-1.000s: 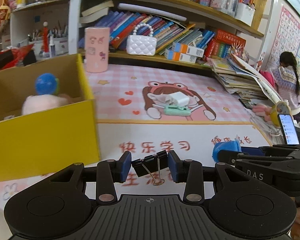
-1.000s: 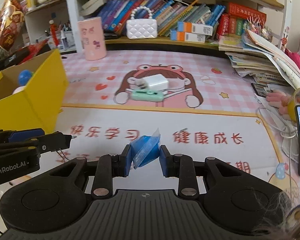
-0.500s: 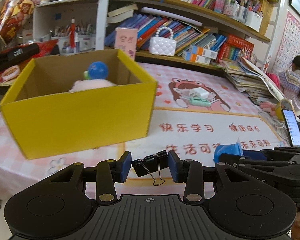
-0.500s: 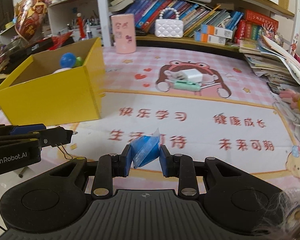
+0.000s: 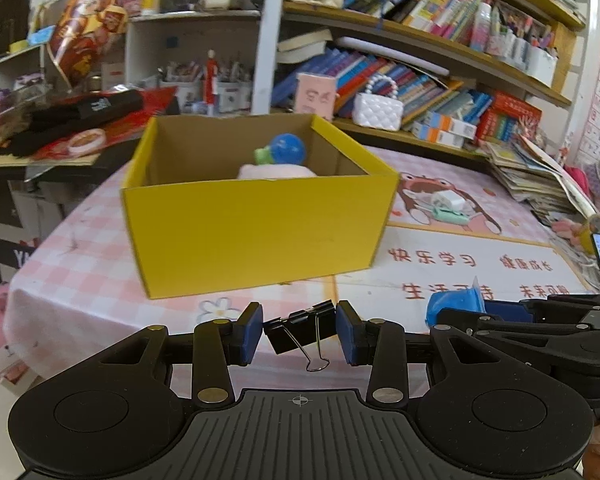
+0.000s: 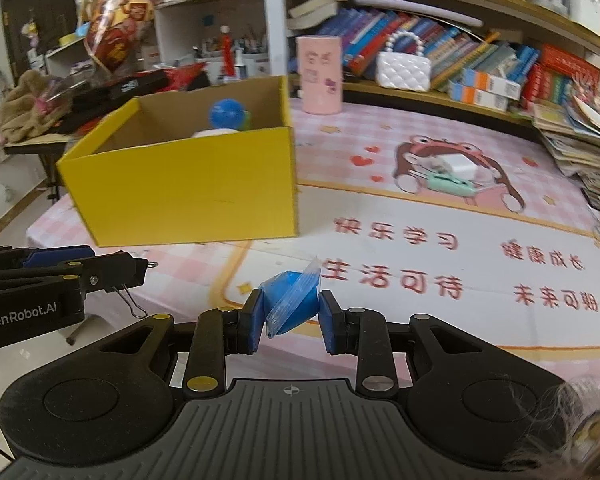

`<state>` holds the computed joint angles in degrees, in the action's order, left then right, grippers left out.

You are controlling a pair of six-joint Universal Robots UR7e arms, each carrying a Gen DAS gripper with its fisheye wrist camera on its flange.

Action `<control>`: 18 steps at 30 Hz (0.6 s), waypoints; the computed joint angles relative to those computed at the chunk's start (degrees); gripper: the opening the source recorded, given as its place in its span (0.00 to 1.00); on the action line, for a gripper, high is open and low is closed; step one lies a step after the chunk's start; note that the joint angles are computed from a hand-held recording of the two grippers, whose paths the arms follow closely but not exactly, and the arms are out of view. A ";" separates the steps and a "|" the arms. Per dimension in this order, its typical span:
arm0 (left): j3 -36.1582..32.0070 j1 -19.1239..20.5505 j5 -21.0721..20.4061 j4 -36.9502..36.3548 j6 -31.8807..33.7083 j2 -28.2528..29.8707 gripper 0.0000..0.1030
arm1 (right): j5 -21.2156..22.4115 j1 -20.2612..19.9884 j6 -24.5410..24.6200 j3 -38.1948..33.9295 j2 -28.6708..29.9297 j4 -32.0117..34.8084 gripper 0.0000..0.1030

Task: Organize objects
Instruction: 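Carry the binder clip and blue eraser with both tools to the yellow box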

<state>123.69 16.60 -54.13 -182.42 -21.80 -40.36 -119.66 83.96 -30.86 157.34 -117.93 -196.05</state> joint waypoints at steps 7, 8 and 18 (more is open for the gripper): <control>1.65 0.04 2.67 -1.74 0.86 -1.73 0.37 | -1.59 4.64 -1.35 -1.06 6.14 -3.71 0.26; 1.67 0.08 3.12 -2.14 1.38 -1.82 0.37 | -1.62 5.10 -1.16 -1.36 6.50 -3.49 0.26; -0.38 1.02 5.33 -4.61 3.97 -1.58 0.37 | -2.29 7.32 0.69 -5.36 8.83 -1.42 0.26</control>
